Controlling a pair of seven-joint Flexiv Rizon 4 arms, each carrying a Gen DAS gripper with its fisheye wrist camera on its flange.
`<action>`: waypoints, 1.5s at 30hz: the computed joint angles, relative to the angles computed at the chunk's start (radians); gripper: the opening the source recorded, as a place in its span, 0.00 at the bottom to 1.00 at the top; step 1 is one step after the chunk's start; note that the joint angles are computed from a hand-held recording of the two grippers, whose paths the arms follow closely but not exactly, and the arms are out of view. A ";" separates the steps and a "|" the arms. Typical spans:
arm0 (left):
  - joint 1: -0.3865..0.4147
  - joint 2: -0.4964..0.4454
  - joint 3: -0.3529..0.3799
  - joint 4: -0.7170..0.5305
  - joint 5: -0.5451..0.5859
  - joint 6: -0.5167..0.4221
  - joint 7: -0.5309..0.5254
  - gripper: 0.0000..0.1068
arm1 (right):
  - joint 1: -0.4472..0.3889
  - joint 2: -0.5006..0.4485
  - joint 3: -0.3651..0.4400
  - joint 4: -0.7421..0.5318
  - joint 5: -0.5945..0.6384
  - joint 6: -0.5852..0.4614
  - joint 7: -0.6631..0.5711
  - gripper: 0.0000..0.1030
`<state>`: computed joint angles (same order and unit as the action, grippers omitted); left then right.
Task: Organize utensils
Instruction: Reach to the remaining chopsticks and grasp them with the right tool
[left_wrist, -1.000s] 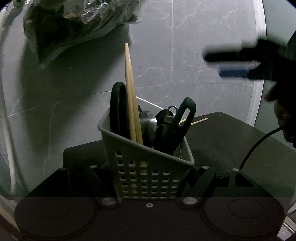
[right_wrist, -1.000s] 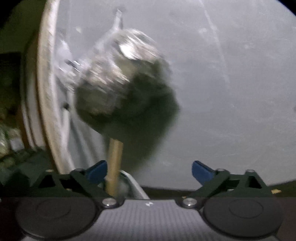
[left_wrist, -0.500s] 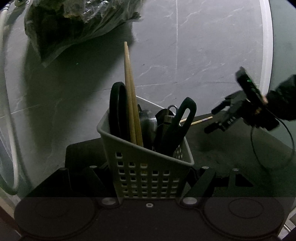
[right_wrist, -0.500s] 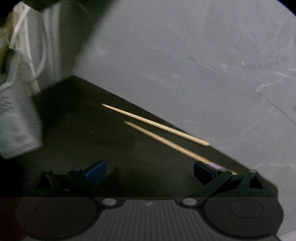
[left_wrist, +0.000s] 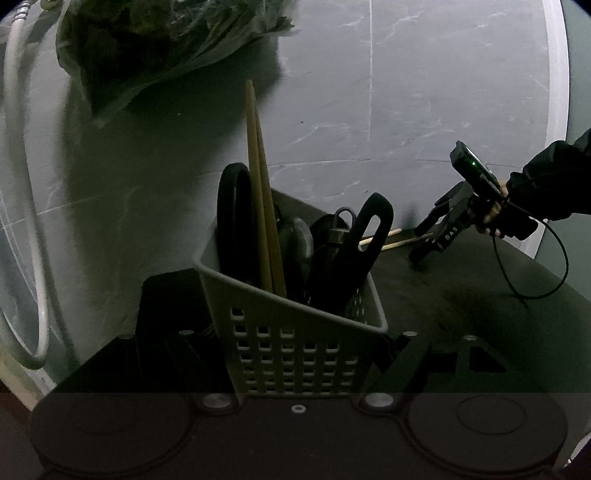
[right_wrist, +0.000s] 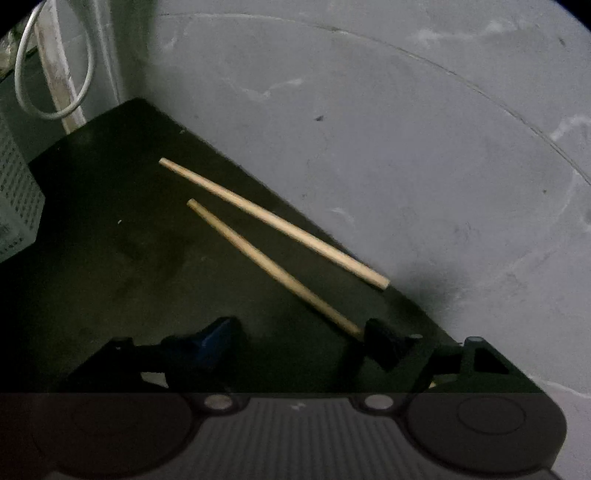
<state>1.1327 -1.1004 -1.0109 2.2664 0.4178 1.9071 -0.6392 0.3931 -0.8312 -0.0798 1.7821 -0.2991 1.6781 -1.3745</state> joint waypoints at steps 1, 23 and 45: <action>-0.006 0.004 0.004 0.001 -0.002 0.007 -0.004 0.72 | -0.012 -0.005 0.012 -0.009 -0.001 -0.003 -0.002 0.79; -0.036 0.030 0.035 -0.006 0.027 0.038 -0.055 0.72 | -0.100 -0.029 0.117 -0.031 -0.024 0.036 -0.082 0.11; -0.059 0.047 0.059 -0.010 0.038 0.064 -0.091 0.72 | 0.009 -0.056 0.016 -0.076 0.119 0.150 -0.014 0.50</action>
<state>1.0734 -1.0531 -0.9522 2.2559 0.4558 1.9714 -0.7305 0.4025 -0.8875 -0.0635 1.7058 -0.1805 1.8282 -1.3883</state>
